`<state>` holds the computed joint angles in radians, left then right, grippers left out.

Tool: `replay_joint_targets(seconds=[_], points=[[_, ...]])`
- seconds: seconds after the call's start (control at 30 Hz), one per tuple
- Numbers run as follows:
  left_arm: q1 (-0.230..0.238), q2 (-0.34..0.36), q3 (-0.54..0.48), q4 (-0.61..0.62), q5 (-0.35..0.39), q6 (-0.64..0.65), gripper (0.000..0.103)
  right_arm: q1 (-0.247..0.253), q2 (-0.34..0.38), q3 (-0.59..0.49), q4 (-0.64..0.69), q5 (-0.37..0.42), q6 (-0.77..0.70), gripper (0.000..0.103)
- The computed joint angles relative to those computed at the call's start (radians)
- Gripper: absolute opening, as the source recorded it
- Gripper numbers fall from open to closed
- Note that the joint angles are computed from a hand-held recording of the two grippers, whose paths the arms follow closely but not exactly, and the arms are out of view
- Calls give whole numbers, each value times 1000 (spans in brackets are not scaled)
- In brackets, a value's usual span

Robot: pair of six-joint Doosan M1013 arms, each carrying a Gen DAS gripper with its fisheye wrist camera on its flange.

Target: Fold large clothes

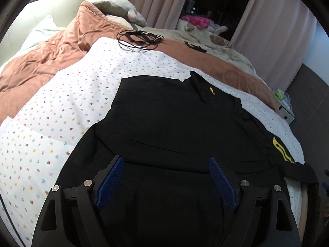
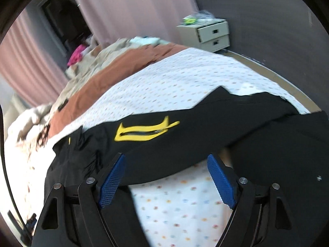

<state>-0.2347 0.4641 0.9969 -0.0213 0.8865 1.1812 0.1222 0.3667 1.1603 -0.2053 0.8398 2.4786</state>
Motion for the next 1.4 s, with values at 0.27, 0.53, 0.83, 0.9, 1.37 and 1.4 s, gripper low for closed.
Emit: replay_joint_targets(seconds=[0.27,0.53,0.83,0.9,1.37,1.4], points=[[-13,5,-3,30,3,13,85,-53,-42,100,62,-107,75,73],[-11,0,12,89,-30,-41,85,-81,-9,107,91,-148,144,55],[-5,-9,23,131,-58,-63,85,-72,5,67,31,-126,155,3],[-3,-12,28,137,-65,-65,85,-67,7,46,19,-117,140,3],[23,-5,6,95,-18,-44,85,32,110,-275,-22,-56,-78,3],[26,-5,5,91,-15,-40,85,39,123,-303,-15,-49,-98,3]])
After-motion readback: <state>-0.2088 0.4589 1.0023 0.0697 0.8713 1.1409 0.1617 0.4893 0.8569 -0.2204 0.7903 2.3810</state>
